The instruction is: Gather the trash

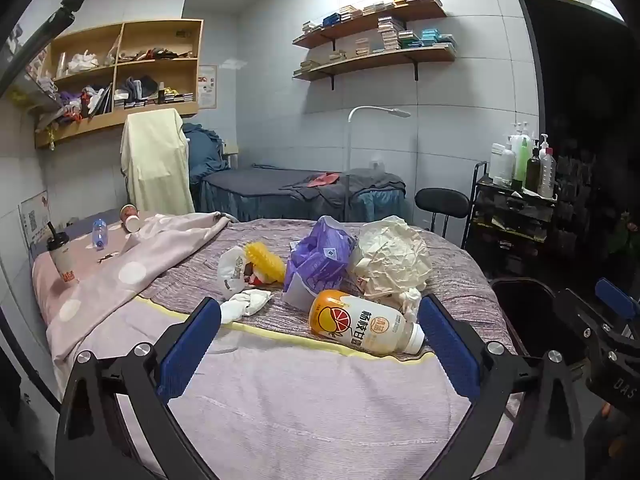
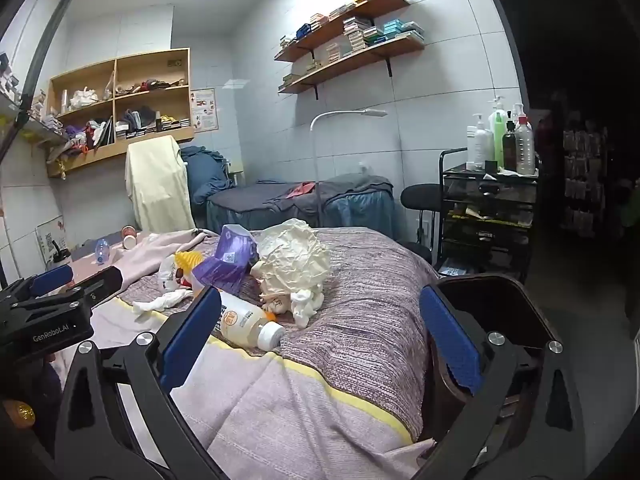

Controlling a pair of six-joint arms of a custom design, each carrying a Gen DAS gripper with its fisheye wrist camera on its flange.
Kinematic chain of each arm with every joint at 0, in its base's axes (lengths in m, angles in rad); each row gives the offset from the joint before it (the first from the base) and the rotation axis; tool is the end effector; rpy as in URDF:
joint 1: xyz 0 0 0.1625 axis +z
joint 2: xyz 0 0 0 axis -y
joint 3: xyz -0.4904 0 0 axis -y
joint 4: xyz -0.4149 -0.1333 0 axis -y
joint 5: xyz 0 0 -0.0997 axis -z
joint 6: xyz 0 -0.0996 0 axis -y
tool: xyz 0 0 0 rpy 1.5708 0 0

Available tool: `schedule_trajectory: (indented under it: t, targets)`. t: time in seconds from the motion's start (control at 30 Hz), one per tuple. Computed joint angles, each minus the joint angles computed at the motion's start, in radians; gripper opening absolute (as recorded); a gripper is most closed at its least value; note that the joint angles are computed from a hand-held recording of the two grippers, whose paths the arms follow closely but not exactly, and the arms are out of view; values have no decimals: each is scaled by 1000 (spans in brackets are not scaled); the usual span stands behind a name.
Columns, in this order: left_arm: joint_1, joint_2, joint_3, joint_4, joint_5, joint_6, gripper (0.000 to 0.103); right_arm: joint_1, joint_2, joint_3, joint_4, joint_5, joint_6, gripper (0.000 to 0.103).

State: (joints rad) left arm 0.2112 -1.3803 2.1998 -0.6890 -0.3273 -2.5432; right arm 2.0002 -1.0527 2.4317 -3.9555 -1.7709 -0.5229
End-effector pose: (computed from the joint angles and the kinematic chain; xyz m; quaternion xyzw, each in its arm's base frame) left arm -0.2763 -0.2920 0.2461 0.0643 0.6892 -0.5836 0.4246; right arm 0.2938 -0.3690 0.2132 0.3568 -0.7969 0.4749 0.1098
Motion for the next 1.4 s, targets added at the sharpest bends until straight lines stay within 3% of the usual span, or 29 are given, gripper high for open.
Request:
schedule_trajectory:
  t: [0.43,0.63,1.4]
  targets:
    - [16,4,26,-82,17,42,97,-9,-3,0,24,-19,19,98]
    - [33,-44,47,-167,31,149,97,6,11,-17,48,-51,36,98]
    - [32,-59,51,-200,28,196,97,10,21,-27,68,-62,59,98]
